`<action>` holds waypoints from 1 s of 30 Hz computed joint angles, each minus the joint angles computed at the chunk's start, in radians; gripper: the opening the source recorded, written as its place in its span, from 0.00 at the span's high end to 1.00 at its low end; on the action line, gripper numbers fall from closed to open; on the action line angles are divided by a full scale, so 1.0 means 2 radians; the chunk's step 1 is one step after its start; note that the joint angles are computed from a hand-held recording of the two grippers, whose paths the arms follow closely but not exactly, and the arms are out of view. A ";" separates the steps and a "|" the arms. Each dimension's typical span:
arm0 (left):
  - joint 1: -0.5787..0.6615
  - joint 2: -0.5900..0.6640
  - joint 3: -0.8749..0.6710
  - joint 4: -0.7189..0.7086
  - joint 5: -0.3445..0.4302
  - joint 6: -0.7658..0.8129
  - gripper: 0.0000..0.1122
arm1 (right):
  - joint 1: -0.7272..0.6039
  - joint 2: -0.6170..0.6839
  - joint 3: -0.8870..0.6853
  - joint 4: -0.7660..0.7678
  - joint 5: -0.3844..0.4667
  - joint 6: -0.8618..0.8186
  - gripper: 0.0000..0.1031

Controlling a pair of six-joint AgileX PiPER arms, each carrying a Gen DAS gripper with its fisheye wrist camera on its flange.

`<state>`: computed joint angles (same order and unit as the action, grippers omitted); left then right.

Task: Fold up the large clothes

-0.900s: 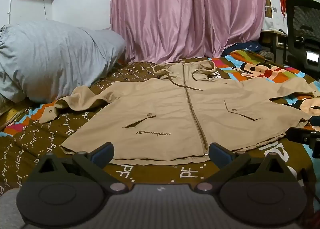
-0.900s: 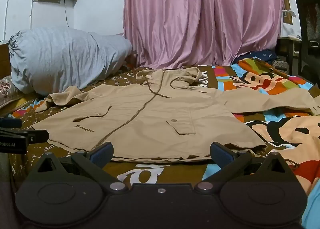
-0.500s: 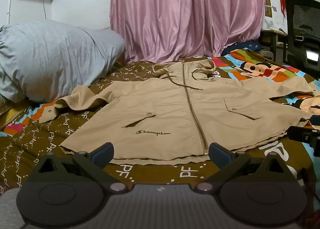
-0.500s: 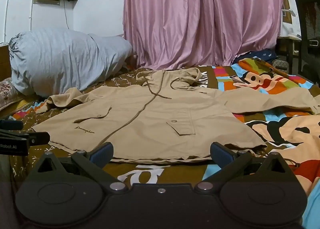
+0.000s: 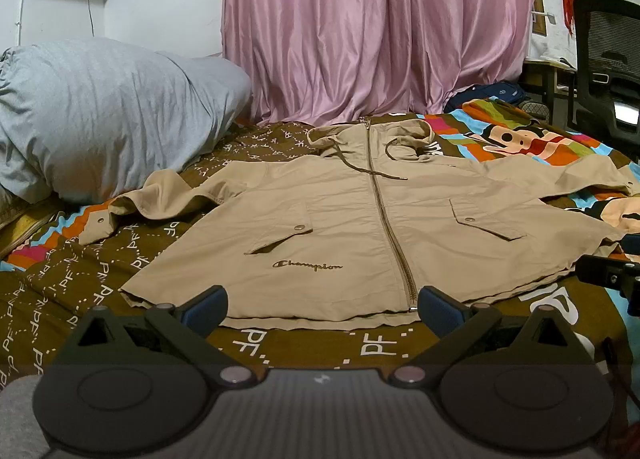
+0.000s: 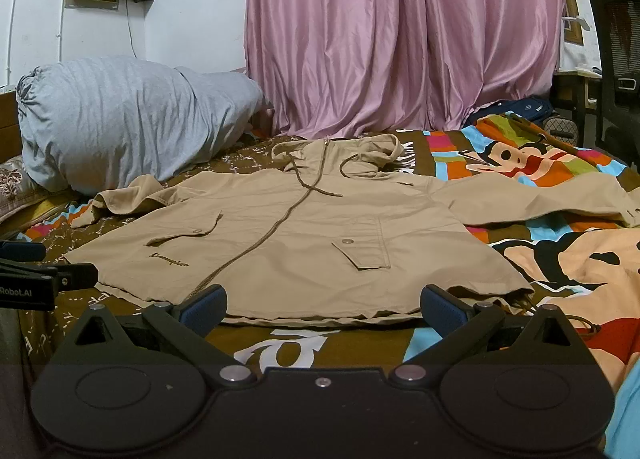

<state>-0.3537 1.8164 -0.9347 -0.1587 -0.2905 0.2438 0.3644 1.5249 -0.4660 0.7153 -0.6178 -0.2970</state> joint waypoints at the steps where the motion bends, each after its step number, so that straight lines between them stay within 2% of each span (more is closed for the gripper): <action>1: 0.000 0.000 0.000 0.000 0.000 0.000 0.09 | 0.000 0.000 0.000 0.000 0.000 0.001 0.01; 30: 0.001 0.000 -0.001 0.006 0.001 -0.006 0.09 | 0.001 0.003 0.001 -0.009 -0.002 0.013 0.01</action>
<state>-0.3517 1.8174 -0.9361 -0.1467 -0.2888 0.2321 0.3670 1.5315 -0.4633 0.6975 -0.6217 -0.2707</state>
